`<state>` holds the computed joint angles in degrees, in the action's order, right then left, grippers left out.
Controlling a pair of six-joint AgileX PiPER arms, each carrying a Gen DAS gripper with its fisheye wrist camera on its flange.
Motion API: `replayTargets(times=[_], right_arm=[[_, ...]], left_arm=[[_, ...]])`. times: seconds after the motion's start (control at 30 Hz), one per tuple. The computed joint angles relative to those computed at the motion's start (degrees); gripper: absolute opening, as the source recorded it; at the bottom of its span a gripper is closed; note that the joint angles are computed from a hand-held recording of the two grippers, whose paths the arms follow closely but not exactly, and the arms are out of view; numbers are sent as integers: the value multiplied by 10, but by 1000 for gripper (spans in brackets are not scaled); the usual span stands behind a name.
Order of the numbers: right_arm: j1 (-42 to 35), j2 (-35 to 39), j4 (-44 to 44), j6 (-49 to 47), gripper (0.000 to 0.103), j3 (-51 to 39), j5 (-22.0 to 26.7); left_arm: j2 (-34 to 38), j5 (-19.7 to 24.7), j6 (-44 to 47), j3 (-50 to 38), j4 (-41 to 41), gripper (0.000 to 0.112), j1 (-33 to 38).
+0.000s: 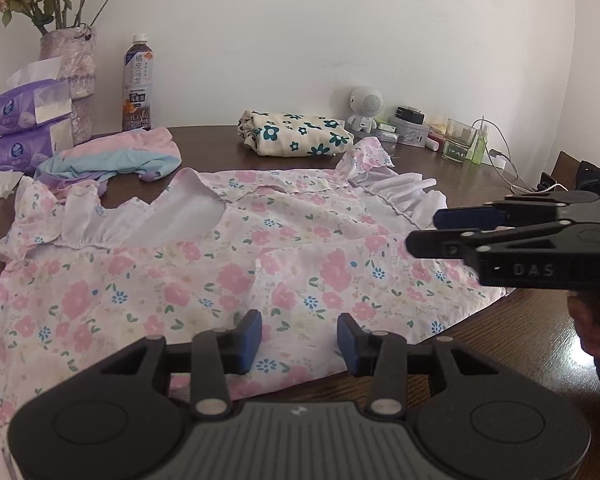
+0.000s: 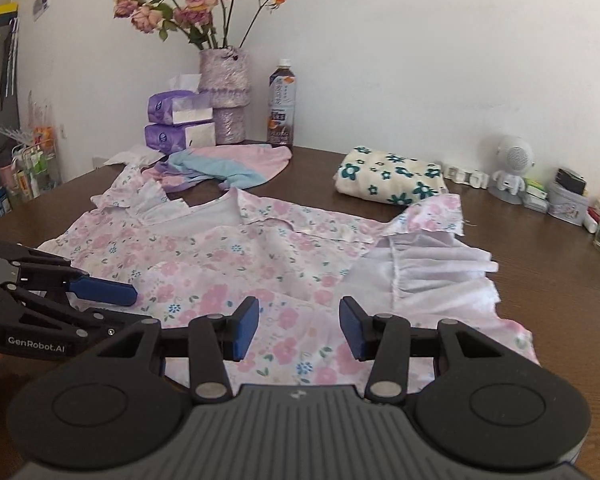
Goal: Fold clothes
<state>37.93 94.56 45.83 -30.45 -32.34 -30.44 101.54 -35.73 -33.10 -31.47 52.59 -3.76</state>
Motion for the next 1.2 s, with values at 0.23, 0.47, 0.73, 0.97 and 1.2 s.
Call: replayTargets(times=[0.23, 0.47, 0.73, 0.97, 1.2], right_arm=[[-14, 66, -9, -3, 23, -69, 45], [-36, 78, -13, 12, 18, -68, 52], [-67, 59, -38, 41, 18, -34, 35], [-107, 32, -71, 85, 18, 8, 11], [-156, 20, -95, 121, 18, 39, -9]], left_arm=[[2, -8, -17, -3, 25, 47, 6], [3, -8, -23, -5, 31, 49, 7], [3, -8, -23, -5, 31, 49, 6], [3, -7, -18, -4, 27, 49, 5], [3, -7, -15, -4, 26, 49, 5]])
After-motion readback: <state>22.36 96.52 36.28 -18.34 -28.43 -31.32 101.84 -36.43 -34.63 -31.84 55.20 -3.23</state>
